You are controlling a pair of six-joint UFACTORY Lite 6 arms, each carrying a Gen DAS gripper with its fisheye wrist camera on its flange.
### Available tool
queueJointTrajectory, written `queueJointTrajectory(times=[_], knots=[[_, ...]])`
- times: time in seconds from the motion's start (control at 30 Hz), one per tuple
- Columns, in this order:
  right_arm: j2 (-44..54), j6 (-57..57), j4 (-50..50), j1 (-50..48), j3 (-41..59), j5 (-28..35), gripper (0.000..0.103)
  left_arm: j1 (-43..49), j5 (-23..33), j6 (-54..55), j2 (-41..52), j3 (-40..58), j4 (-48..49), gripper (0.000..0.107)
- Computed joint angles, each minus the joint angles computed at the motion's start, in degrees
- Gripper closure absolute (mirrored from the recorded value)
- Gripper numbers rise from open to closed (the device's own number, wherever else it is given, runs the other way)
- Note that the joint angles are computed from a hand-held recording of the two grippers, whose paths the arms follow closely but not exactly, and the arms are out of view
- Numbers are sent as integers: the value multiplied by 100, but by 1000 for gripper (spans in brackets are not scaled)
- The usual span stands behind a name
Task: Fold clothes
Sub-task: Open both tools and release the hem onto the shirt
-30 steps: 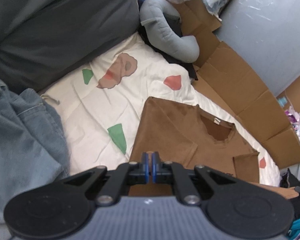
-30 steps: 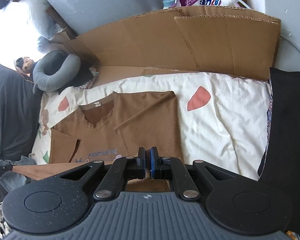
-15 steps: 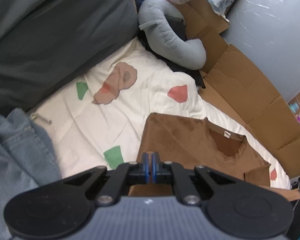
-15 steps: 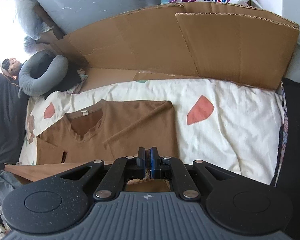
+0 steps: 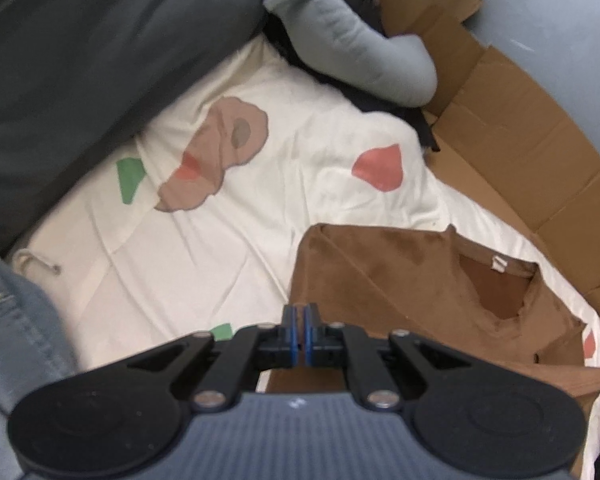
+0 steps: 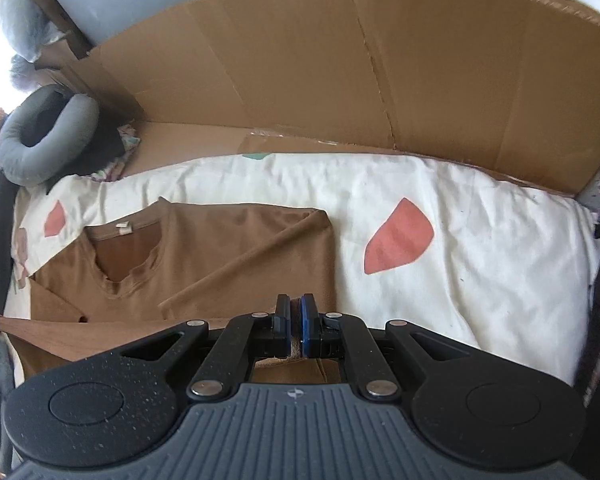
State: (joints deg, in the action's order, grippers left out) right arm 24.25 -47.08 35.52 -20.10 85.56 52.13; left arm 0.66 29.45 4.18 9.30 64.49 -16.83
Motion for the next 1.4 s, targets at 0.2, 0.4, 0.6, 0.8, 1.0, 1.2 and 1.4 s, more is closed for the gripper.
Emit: queueJointTrajectory(times=[0.2, 0.4, 0.6, 0.8, 1.0, 1.2, 1.4], knots=[[-7, 729, -1101, 523, -2, -526, 96, 22, 524, -496, 46, 404, 167, 95], [-233, 699, -1191, 515, 405, -204, 62, 226, 1047, -130, -380, 592, 350, 74], [-818, 302, -1035, 219, 436, 559, 62, 430, 1807, -32, -1539, 416, 493, 41], [-1802, -287, -1014, -487, 1079, 2301, 55, 585, 3067, 276, -2523, 756, 382, 30], [-1827, -682, -590, -982, 1693, 3064, 47, 670, 3464, 281, -2829, 1000, 656, 24], [-1883, -1062, -276, -1179, 1022, 2764, 47, 453, 3688, -156, -2689, 1359, 1128, 25], [-1978, -1646, 9, -1300, 160, 2303, 47, 144, 3499, -378, -2492, 1444, 1520, 25]])
